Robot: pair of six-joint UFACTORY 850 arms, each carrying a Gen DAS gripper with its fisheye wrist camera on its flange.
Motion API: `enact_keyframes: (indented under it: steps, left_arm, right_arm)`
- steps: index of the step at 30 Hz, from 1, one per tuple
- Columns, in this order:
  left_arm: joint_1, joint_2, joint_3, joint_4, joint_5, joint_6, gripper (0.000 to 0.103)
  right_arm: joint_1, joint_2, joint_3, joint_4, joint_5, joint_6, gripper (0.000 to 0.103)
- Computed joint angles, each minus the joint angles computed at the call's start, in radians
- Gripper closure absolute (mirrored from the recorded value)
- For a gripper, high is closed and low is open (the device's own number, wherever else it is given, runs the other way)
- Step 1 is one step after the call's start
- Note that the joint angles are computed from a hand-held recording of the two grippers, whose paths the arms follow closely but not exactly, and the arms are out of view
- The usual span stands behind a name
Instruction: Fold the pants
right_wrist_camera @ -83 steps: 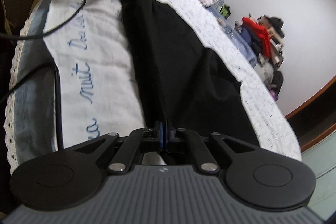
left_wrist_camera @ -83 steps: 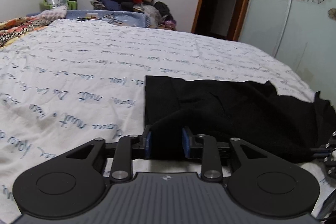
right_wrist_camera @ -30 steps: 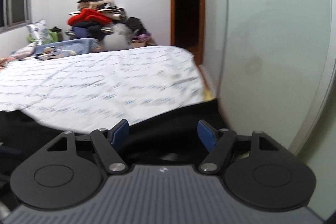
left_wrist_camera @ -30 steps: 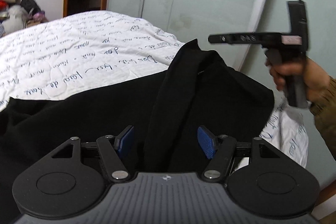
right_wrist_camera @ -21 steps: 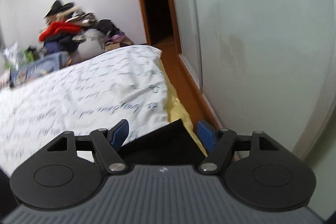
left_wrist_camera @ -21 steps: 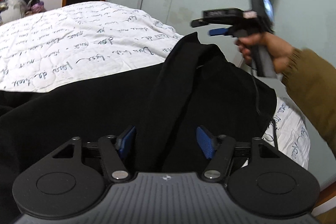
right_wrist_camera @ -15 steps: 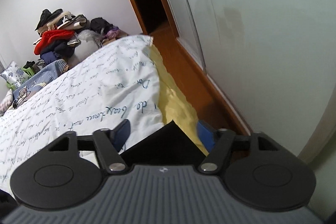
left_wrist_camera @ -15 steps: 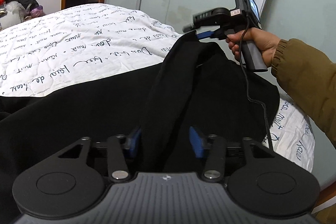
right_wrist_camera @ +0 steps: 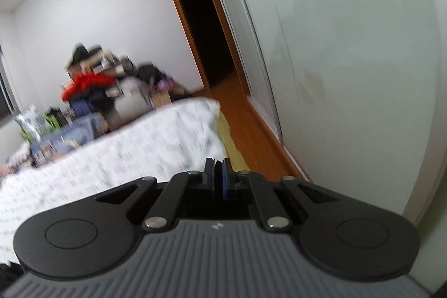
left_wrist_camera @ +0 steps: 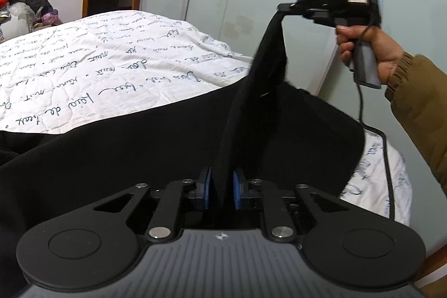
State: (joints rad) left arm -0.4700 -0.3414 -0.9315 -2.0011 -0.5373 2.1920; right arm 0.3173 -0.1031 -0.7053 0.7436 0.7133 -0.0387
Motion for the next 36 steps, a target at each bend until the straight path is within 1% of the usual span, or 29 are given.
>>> enact_keyframes:
  steps: [5, 9, 12, 16, 18, 23, 26, 29, 32, 34, 36]
  left_arm:
    - [0.001, 0.017, 0.017, 0.033, -0.022, -0.017, 0.088]
    - [0.0, 0.028, 0.029, 0.073, -0.034, -0.035, 0.091]
    - [0.0, 0.037, 0.04, 0.099, -0.049, -0.045, 0.091]
    - [-0.004, 0.05, 0.056, 0.113, -0.07, -0.035, 0.091]
    - [-0.006, 0.057, 0.063, 0.126, -0.078, -0.038, 0.091]
    - [-0.004, 0.068, 0.076, 0.168, -0.113, -0.044, 0.092]
    - [-0.009, 0.073, 0.084, 0.223, -0.146, -0.042, 0.092]
    - [-0.034, 0.085, 0.104, 0.197, -0.106, 0.037, 0.092]
    - [-0.029, 0.084, 0.103, 0.193, -0.106, 0.015, 0.092]
    - [-0.023, 0.091, 0.107, 0.153, -0.104, 0.029, 0.092]
    - [-0.021, 0.095, 0.104, 0.116, -0.08, 0.044, 0.092]
  right_arm:
    - [0.062, 0.141, 0.13, 0.061, 0.12, 0.039, 0.096]
    - [0.13, 0.235, 0.247, 0.19, 0.183, 0.068, 0.096]
    - [0.176, 0.287, 0.327, 0.278, 0.221, 0.121, 0.096]
    - [0.208, 0.31, 0.397, 0.343, 0.256, 0.214, 0.097]
    - [0.216, 0.308, 0.42, 0.337, 0.278, 0.274, 0.097]
    - [0.25, 0.283, 0.441, 0.368, 0.326, 0.307, 0.097]
    - [0.254, 0.254, 0.453, 0.376, 0.327, 0.368, 0.097]
    - [0.252, 0.215, 0.457, 0.367, 0.318, 0.435, 0.097]
    - [0.245, 0.172, 0.45, 0.37, 0.28, 0.467, 0.097]
    - [0.253, 0.145, 0.45, 0.374, 0.286, 0.502, 0.097]
    - [0.263, 0.127, 0.446, 0.384, 0.294, 0.516, 0.097]
